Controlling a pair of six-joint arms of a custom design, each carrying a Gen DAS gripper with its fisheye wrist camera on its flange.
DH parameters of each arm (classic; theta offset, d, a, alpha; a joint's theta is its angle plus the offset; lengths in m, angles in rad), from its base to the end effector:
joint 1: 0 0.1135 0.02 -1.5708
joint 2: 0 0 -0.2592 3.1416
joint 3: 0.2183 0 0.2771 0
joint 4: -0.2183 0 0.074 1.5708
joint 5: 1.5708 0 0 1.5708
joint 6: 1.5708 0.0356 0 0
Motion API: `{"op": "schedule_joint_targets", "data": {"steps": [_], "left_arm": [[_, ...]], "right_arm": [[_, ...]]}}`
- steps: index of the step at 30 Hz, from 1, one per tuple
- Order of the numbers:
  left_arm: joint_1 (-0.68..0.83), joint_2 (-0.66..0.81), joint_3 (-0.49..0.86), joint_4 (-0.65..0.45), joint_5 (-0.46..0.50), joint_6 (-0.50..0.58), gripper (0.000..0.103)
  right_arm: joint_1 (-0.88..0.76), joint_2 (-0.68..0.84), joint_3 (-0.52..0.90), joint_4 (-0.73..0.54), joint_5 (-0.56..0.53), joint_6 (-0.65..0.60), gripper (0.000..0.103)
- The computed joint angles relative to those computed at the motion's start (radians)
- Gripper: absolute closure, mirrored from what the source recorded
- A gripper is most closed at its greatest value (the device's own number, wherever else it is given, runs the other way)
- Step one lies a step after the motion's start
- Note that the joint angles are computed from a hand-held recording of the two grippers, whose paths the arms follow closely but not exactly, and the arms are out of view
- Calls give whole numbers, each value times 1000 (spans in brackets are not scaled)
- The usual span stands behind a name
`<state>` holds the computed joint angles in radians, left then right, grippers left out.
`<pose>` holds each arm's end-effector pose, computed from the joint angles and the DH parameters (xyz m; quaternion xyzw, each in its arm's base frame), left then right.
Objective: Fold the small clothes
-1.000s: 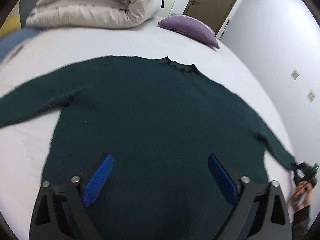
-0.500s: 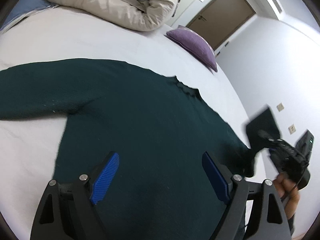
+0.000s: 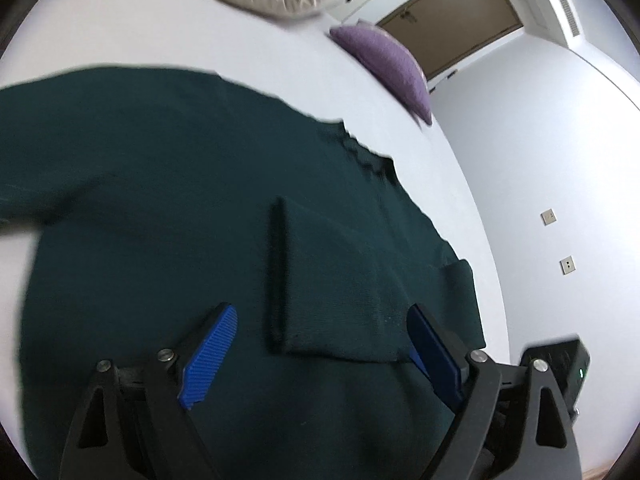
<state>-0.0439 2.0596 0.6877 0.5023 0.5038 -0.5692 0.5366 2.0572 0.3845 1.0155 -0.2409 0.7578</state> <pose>0.3208 -0.0313 0.0087 -0.1535 0.9006 -0.3235 0.2465 0.2185 0.1399 0.0011 0.0457 0.8914 0.3501 0.2843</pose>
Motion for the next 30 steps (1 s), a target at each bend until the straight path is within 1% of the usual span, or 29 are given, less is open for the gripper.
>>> {"op": "schedule_joint_targets", "data": {"steps": [2, 3, 4, 5, 6, 7, 8, 9, 11, 13, 14, 15, 16, 18, 20, 21, 22, 23, 24, 25, 26, 27, 28, 30], "left_arm": [[-31, 30, 49, -32, -15, -5, 15], [-49, 53, 87, -67, -37, -5, 16], [-62, 56, 98, -80, -56, -4, 17], [-71, 60, 109, -95, -79, 4, 24], [-85, 63, 141, -141, -121, 16, 36], [-88, 66, 160, -170, -140, 27, 43], [-90, 67, 178, -201, -157, 39, 61], [-92, 69, 197, -230, -172, 52, 78], [-85, 65, 226, -273, -182, 82, 92], [-76, 36, 229, -278, -181, 104, 92], [-74, 13, 224, -269, -187, 117, 93], [-73, -1, 222, -266, -190, 126, 93], [-72, -19, 219, -254, -198, 139, 93], [-67, -39, 211, -228, -215, 160, 94], [-52, -39, 190, -154, -242, 176, 94], [-46, -29, 182, -117, -253, 179, 93], [-33, -2, 176, -68, -256, 178, 93], [-21, 29, 177, -40, -254, 174, 93], [-13, 69, 187, -21, -253, 173, 93], [-6, 113, 201, -24, -257, 179, 93], [-9, 149, 221, -38, -265, 180, 93], [-6, 177, 218, -11, -261, 183, 93], [-2, 176, 186, 48, -262, 186, 93], [-2, 151, 167, 38, -270, 195, 93]], "right_arm": [[-103, -18, -112, 136, -89, 17, 42], [-170, -27, -175, 196, -132, 13, 42], [-273, -67, -239, 222, -190, -4, 41], [-374, -57, -302, 291, -262, -30, 41], [-453, -77, -314, 273, -300, -26, 41], [-550, -81, -288, 238, -363, -19, 41], [-597, -34, -241, 224, -399, 7, 41], [-689, 23, -245, 264, -469, -3, 43], [-816, 88, -227, 287, -571, 3, 43], [-875, 93, -176, 218, -628, 0, 43], [-928, 53, -168, 121, -677, -70, 43], [-1001, 0, -179, -8, -705, -150, 43], [-1024, -3, -141, -58, -742, -190, 43], [-1025, 2, -85, -110, -732, -154, 43], [-1076, 36, -60, -99, -753, -138, 43], [-1090, 59, -52, -52, -735, -107, 45], [-1114, 104, -44, 19, -736, -75, 51], [-1136, 143, -26, 59, -748, -50, 58], [-1173, 191, -16, 94, -775, -49, 71], [-1190, 234, 0, 108, -788, -56, 83], [-1209, 275, 12, 128, -801, -71, 86], [-1206, 324, 23, 180, -802, -68, 90], [-1207, 338, 29, 182, -802, -85, 89], [-1210, 310, 30, 120, -797, -121, 88]]}}
